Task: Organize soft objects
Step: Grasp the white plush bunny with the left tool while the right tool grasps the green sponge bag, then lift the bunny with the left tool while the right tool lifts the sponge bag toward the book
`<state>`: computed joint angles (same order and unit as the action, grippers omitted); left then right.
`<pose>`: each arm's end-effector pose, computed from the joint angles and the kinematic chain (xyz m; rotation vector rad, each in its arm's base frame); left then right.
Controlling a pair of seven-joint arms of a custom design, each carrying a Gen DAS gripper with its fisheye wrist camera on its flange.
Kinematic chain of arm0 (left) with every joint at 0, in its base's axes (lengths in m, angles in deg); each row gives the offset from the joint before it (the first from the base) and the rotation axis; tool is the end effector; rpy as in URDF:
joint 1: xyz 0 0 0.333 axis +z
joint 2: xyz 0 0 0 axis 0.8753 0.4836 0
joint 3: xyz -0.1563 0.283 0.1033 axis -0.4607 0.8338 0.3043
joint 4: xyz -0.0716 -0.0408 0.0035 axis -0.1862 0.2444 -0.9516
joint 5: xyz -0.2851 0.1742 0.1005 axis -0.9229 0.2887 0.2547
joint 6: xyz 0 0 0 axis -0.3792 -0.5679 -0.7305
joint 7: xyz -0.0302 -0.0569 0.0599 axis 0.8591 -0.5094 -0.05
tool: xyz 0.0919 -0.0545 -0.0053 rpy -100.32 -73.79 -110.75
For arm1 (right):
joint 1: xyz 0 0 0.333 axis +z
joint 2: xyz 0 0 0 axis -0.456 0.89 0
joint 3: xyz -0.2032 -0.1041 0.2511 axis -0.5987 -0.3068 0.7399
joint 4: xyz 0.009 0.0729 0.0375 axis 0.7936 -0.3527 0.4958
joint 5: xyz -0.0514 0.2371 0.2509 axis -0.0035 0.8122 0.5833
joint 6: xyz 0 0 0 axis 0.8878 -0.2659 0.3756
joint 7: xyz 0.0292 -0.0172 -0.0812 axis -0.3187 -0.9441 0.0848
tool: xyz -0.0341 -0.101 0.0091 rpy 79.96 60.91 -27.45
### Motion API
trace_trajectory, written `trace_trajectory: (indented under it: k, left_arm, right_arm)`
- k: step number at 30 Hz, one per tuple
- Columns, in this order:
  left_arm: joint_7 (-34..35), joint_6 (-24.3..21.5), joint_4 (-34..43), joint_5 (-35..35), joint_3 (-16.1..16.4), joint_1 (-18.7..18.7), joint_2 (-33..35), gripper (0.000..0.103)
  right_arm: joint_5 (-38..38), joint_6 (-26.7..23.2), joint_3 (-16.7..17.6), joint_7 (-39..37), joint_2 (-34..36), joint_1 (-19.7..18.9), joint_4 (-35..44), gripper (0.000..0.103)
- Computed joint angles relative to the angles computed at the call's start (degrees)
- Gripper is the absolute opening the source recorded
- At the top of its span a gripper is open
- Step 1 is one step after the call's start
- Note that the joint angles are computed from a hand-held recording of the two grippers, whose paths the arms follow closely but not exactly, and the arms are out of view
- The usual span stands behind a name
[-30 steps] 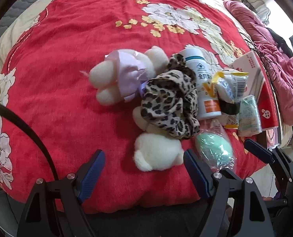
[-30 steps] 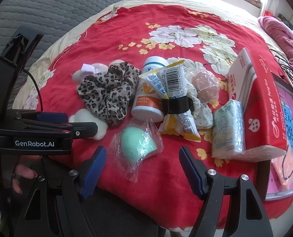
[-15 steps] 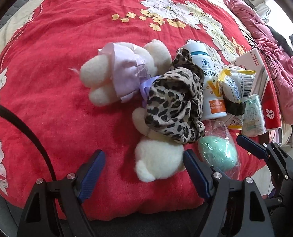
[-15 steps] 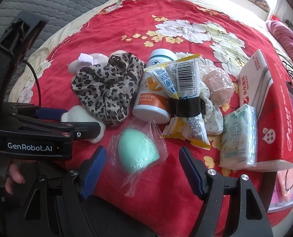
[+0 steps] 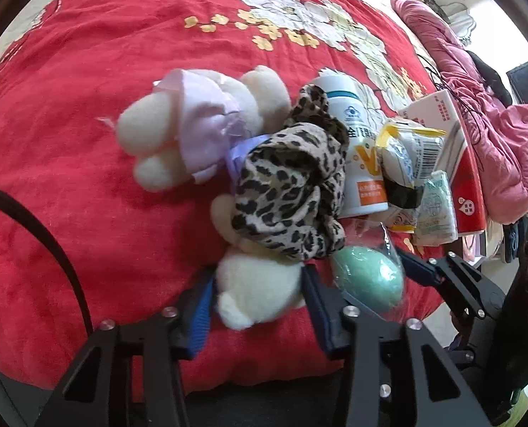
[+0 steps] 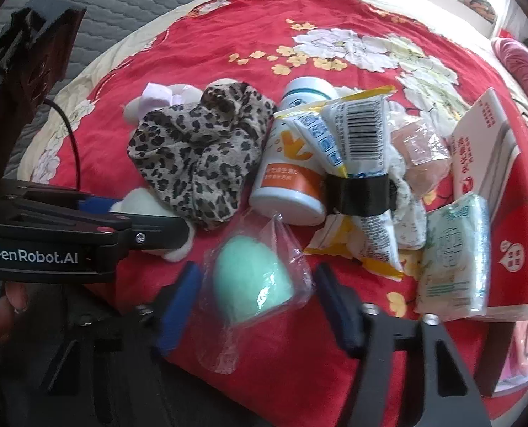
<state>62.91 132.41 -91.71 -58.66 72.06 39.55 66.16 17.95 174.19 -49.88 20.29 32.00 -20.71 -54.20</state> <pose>0.3897 -0.2929 0.4709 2.5624 -1.5779 0.5906 0.4489 0.0430 0.4709 -2.5644 0.9281 -0.0022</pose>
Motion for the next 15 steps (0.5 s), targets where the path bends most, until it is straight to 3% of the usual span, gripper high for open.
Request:
trace_trajectory:
  k: [2, 7, 15]
  left_arm:
    - [0.29, 0.3, 0.1, -0.1, 0.02, -0.04, 0.12, 0.043]
    - [0.43, 0.66, -0.38, -0.83, 0.1, -0.18, -0.69, 0.041]
    - [-1.65, -3.51, 0.76, 1.48, -0.25, -0.2, -3.02, 0.04]
  right_arm:
    - [0.58, -0.85, -0.28, 0.11, 0.15, -0.13, 0.37, 0.055]
    - [1.57, -2.09, -0.85, 1.27, 0.81, -1.04, 1.81, 0.052]
    - [3.17, -3.72, -1.68, 1.95, 0.89, -2.45, 3.47, 0.051]
